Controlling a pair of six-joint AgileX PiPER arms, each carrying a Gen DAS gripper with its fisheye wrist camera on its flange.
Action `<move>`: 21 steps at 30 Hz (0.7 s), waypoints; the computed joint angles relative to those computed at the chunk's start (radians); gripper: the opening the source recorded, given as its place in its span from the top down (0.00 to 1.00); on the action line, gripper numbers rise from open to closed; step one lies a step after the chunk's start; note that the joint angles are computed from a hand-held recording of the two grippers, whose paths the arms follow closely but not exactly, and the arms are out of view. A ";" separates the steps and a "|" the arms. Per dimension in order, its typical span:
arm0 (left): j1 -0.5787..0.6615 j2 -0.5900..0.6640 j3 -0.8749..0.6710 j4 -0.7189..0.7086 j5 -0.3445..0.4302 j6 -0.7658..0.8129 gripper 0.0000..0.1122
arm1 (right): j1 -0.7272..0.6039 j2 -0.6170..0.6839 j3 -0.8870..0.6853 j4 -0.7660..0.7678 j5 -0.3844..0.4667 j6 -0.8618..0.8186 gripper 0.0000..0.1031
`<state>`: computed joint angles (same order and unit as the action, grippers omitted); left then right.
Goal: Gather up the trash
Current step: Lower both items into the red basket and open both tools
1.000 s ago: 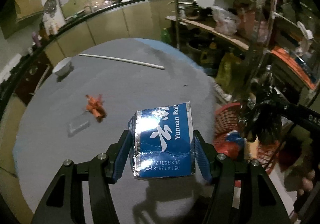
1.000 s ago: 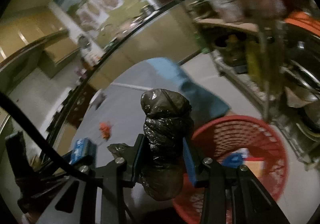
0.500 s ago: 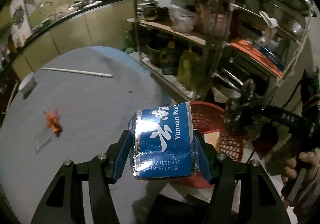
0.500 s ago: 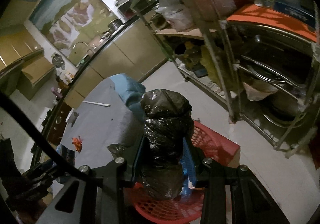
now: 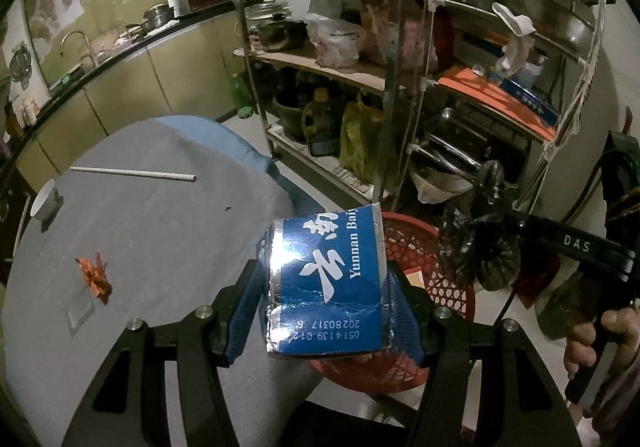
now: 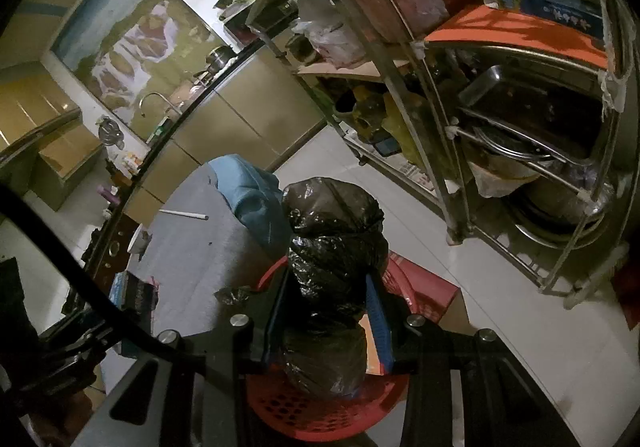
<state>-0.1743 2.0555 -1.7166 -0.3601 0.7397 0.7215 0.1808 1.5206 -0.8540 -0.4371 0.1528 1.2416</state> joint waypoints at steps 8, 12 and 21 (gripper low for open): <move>-0.034 0.020 -0.019 0.026 0.001 -0.013 0.44 | -0.019 0.002 0.013 0.229 -0.016 -0.224 0.61; -0.044 0.042 -0.044 0.037 0.015 -0.023 0.44 | -0.036 0.003 0.020 0.353 -0.019 -0.350 0.60; -0.055 0.071 -0.090 0.023 0.045 -0.008 0.44 | -0.048 -0.022 0.022 0.267 0.009 -0.265 0.60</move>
